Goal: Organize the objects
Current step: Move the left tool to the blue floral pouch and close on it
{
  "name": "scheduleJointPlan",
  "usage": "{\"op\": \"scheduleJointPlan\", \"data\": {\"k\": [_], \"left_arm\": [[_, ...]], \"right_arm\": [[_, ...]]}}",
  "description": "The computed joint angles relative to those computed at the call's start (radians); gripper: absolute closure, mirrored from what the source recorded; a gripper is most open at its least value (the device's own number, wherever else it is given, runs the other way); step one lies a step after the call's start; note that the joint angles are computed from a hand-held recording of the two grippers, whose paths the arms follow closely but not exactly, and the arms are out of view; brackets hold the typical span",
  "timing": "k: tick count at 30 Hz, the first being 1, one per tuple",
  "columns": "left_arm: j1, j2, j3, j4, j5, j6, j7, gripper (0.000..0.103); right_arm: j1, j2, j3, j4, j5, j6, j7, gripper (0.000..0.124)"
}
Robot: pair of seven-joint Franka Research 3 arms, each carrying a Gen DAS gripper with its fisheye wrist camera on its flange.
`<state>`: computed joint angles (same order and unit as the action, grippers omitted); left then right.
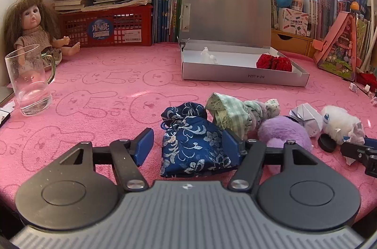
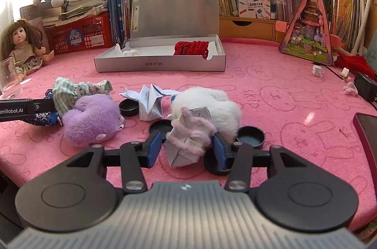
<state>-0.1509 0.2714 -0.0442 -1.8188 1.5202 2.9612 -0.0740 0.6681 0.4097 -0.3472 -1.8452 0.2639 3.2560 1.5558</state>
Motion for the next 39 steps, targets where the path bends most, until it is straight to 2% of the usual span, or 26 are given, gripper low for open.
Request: {"op": "scheduleJointPlan", "data": {"k": [2,4,9,11,14,18,21,30,35,39], "left_arm": [[-0.002,0.016,-0.007,0.011,-0.043,-0.012,0.047,0.030],[-0.011,0.027,-0.005,0.018,-0.079,-0.024,0.081,0.029],[-0.035,0.050,0.007,0.041,-0.125,-0.048,0.120,0.025],[-0.047,0.056,0.013,0.050,-0.141,-0.069,0.134,0.021],[-0.068,0.060,0.026,0.056,-0.126,-0.111,0.115,0.012],[-0.071,0.061,0.027,0.058,-0.097,-0.125,0.097,0.009],[-0.068,0.058,0.023,0.057,-0.106,-0.130,0.101,0.008],[-0.057,0.011,0.013,0.020,-0.039,-0.184,0.009,0.008],[-0.038,0.006,-0.011,0.012,-0.104,-0.167,0.059,0.009],[-0.050,0.032,-0.016,0.032,-0.166,-0.176,0.127,0.009]], "right_arm": [[0.021,0.007,-0.024,0.005,0.001,-0.004,0.008,0.072],[0.020,0.011,-0.020,0.011,-0.001,-0.008,0.011,0.072],[0.045,0.034,-0.046,0.034,-0.018,-0.020,0.037,0.072],[0.026,0.033,-0.023,0.039,-0.023,-0.022,0.038,0.072],[0.022,0.035,-0.018,0.045,-0.032,-0.031,0.052,0.072],[0.042,0.037,-0.044,0.037,-0.047,-0.021,0.067,0.068],[0.041,0.035,-0.042,0.032,-0.040,-0.006,0.067,0.068],[0.085,0.042,-0.085,0.028,0.009,0.014,0.030,0.058],[0.149,0.058,-0.152,0.027,0.041,0.017,0.024,0.058],[0.235,0.083,-0.248,0.028,0.068,0.018,0.026,0.058]]}}
